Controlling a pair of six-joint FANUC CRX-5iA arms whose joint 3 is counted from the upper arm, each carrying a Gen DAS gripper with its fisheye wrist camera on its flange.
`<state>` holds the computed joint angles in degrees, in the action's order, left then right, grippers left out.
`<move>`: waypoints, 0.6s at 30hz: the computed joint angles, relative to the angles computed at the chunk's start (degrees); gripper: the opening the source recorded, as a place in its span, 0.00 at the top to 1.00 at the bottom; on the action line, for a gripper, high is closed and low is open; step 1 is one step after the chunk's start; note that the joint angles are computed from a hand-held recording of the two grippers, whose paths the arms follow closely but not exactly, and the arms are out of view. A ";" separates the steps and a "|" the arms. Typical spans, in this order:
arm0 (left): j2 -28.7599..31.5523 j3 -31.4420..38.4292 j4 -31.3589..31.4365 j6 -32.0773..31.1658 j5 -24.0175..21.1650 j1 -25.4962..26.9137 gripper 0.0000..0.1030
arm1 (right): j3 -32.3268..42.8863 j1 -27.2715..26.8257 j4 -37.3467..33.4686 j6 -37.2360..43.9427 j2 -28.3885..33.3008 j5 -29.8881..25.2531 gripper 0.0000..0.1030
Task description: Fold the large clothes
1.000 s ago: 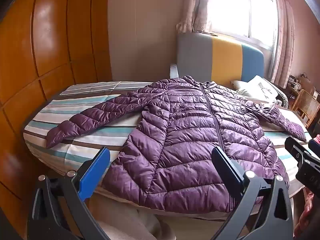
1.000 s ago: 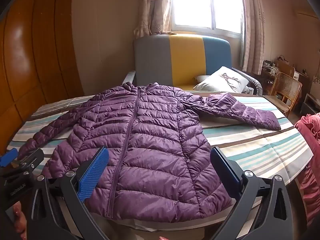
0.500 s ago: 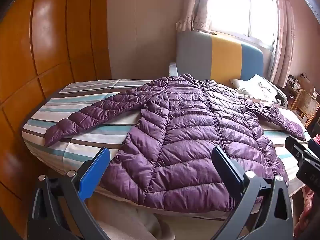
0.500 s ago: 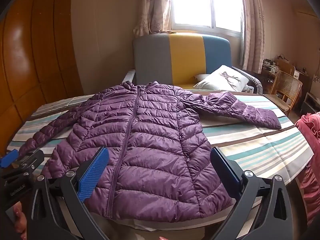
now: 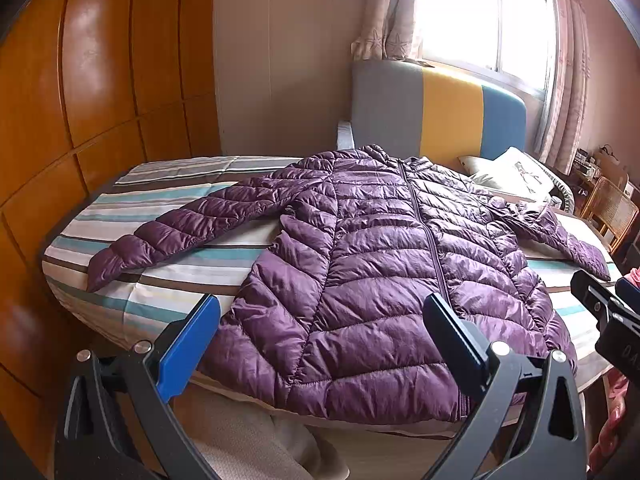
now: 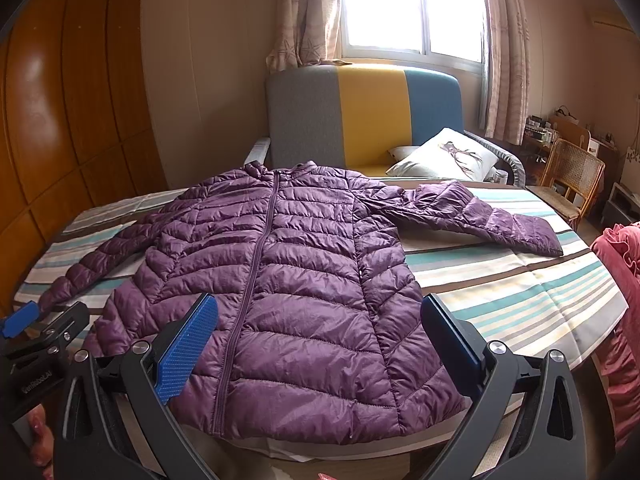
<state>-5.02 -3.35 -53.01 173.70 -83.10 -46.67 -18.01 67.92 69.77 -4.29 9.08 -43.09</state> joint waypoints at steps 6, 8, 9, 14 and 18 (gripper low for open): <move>-0.10 -0.11 0.38 -0.27 0.45 0.56 0.02 | 0.10 0.02 -0.21 0.09 0.04 -0.04 0.03; -0.13 -0.16 0.40 -0.28 0.52 0.63 0.02 | 0.00 -0.04 -0.19 0.01 -0.05 0.16 0.03; -0.19 -0.29 0.31 -0.01 0.46 0.43 0.02 | 0.18 0.02 -0.51 0.33 0.05 0.05 0.03; -0.20 -0.49 0.38 0.06 0.55 0.46 0.02 | 0.04 -0.07 -0.27 0.20 -0.02 0.21 0.03; -0.28 -0.78 0.42 0.15 0.60 0.47 0.02 | 0.07 -0.04 -0.35 0.11 0.01 0.20 0.03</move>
<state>-5.30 -4.13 -52.60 173.85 -82.50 -46.20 -17.94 67.88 69.42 -4.18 9.09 -42.89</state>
